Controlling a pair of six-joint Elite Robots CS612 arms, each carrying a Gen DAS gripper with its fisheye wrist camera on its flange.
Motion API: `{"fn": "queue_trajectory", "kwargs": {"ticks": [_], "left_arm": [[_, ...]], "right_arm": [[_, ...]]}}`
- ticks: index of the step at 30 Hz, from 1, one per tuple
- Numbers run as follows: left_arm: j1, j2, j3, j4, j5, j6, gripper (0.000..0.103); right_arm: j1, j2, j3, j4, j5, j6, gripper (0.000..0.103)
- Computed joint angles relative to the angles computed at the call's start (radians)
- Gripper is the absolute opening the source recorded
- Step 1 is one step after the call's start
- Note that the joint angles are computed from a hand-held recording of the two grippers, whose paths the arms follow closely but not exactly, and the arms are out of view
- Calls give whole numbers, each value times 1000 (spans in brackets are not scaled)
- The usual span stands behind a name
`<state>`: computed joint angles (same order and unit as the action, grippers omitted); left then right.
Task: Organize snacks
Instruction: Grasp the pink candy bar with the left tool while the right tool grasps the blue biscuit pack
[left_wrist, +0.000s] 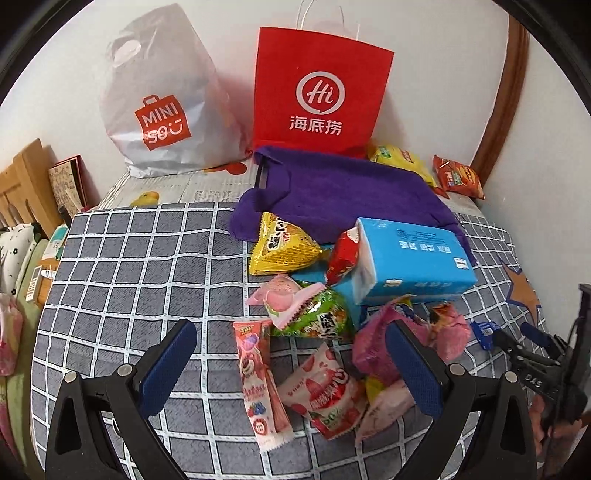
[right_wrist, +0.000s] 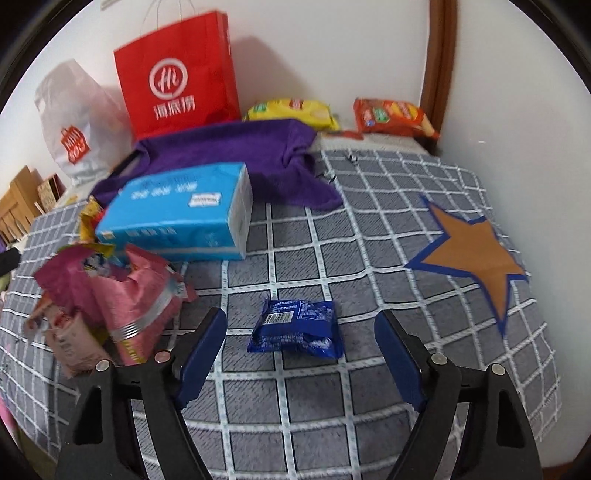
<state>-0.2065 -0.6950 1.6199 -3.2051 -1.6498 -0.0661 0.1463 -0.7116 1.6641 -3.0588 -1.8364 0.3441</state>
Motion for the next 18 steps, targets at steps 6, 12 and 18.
{"fn": "queue_trajectory", "kwargs": {"ticks": [6, 12, 18], "left_arm": [[12, 15, -27, 19, -24, -10, 102], [17, 24, -39, 28, -23, -1, 102], [27, 32, -50, 54, -23, -5, 102]], "right_arm": [[-13, 31, -32, 73, 32, 30, 82], [-9, 46, -40, 61, 9, 33, 76], [-5, 51, -45, 45, -2, 6, 55]]}}
